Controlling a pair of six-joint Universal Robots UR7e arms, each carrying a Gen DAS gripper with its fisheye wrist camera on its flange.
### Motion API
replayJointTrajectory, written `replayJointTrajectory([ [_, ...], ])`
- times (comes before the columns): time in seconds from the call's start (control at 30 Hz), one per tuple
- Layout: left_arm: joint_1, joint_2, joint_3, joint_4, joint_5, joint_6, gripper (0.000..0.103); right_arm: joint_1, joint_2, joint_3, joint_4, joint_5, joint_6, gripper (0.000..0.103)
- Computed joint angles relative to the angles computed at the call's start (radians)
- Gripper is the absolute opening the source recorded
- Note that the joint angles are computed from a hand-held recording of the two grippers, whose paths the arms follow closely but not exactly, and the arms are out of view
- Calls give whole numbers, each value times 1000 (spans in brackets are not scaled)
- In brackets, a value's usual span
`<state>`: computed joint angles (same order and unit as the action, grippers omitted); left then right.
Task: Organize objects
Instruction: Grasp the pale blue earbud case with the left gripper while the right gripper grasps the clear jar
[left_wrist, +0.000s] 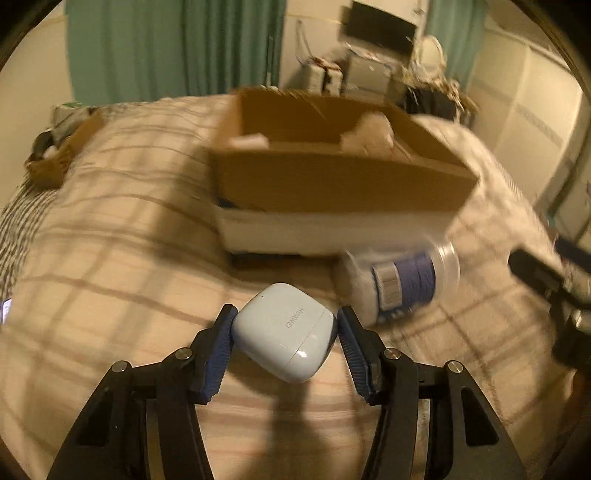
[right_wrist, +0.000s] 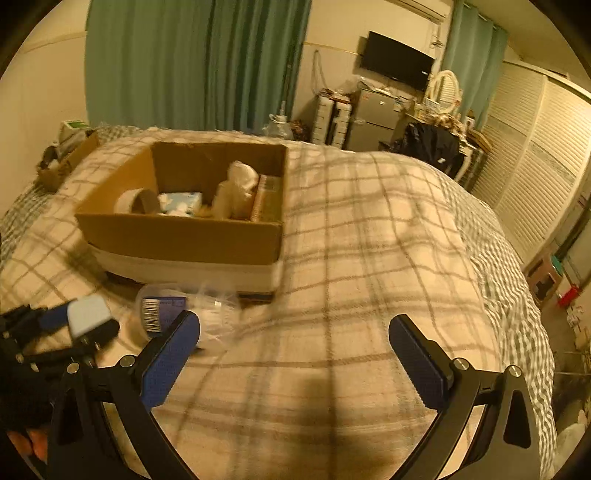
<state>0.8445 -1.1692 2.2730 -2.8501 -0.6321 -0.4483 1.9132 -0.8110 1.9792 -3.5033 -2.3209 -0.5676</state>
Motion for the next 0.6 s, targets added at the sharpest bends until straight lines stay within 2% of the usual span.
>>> replayJointTrajectory([
  [0.1, 2, -43, 4, 18, 33, -9, 57, 19, 6, -18, 71, 9, 21, 103],
  [0.13, -2, -60, 3, 50, 56, -14, 57, 27, 16, -36, 127, -2, 37, 103],
  [0.27, 20, -55, -37, 75, 96, 29, 57, 42, 73, -107, 283, -35, 80, 102],
  [0.37, 47, -63, -50, 59, 71, 73, 57, 39, 110, -159, 398, -38, 130, 102],
  [0.6, 89, -64, -59, 40, 11, 91, 56, 30, 179, -223, 455, -74, 171, 102],
])
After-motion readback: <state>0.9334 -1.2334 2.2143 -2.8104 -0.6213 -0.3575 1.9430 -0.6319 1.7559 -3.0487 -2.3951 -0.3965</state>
